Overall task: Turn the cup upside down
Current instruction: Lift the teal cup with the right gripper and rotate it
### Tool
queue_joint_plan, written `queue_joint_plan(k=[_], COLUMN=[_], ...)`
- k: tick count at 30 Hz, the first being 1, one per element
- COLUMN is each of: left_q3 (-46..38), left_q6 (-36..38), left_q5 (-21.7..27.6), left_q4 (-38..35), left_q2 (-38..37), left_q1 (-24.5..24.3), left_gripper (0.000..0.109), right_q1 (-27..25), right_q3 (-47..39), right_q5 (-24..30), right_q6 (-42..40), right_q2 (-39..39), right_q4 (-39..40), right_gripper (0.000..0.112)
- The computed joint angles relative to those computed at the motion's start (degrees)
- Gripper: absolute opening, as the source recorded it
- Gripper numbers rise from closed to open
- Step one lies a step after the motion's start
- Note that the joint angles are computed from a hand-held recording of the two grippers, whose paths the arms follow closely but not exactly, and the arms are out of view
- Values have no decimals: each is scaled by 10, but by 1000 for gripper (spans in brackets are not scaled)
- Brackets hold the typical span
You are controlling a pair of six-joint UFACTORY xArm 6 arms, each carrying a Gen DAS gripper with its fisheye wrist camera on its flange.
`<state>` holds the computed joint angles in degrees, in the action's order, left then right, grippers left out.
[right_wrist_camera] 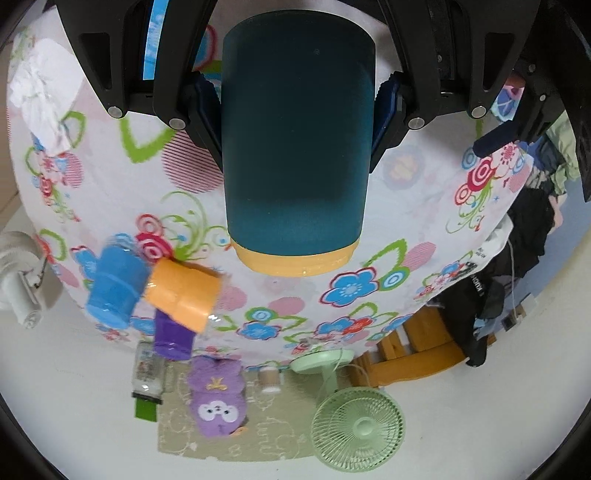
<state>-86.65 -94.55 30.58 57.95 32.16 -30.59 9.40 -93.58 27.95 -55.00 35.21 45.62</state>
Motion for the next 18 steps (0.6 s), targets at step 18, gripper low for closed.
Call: queue_joint_plan(k=[18], left_q3=[-30], left_q6=[28], left_q5=[-2], left_q4=[-16], left_q2=[30], left_q1=[-17], left_gripper=[103], right_q1=[-1], right_q3=[-28], right_q5=[14], right_q6=[42], right_q2=[29], right_q4=[-44], right_gripper=[69])
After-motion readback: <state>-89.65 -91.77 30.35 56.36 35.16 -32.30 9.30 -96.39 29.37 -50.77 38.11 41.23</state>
